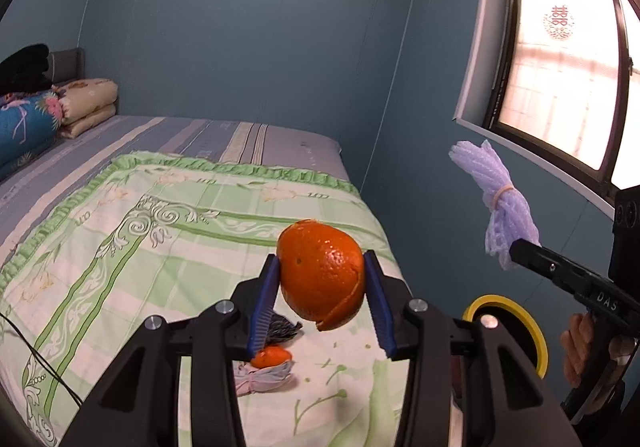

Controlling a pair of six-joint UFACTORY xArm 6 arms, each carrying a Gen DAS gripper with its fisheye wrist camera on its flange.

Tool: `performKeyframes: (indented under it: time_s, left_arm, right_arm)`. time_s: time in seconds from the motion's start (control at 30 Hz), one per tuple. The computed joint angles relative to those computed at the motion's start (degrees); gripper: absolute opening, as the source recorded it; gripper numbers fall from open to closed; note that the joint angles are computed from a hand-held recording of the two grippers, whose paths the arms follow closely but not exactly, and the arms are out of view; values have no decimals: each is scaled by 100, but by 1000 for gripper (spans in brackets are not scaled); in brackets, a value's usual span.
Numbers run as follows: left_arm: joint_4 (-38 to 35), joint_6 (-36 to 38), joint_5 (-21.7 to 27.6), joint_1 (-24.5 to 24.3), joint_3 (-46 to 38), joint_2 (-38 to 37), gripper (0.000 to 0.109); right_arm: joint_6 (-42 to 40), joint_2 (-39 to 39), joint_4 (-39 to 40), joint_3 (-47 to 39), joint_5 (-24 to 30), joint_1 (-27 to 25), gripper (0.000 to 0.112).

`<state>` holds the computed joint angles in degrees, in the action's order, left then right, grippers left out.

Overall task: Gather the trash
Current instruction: 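Carry the orange and purple foam net with both tools over the yellow bin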

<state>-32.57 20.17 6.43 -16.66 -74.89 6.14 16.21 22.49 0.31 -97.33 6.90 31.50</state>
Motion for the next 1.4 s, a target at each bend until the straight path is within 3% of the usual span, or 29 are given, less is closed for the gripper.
performKeyframes:
  time_s: [0.2, 0.37, 0.7, 1.13, 1.4]
  left_arm:
    - [150, -31, -17, -322, -137, -47, 40]
    - [105, 157, -43, -598, -320, 30, 40]
    - [272, 253, 129, -1047, -940, 469, 40]
    - [802, 110, 587, -1570, -2051, 1398, 40]
    - [975, 73, 947, -1817, -2825, 2033, 40]
  right_arm:
    - [1357, -687, -1394, 915, -396, -244, 21]
    - [2996, -1203, -3037, 1487, -513, -569, 21]
    - [5135, -2006, -5007, 2363, -557, -1191, 21]
    - [7132, -2584, -6734, 3078, -285, -1725, 21]
    - [7840, -2882, -7238, 3522, -40, -1908, 21]
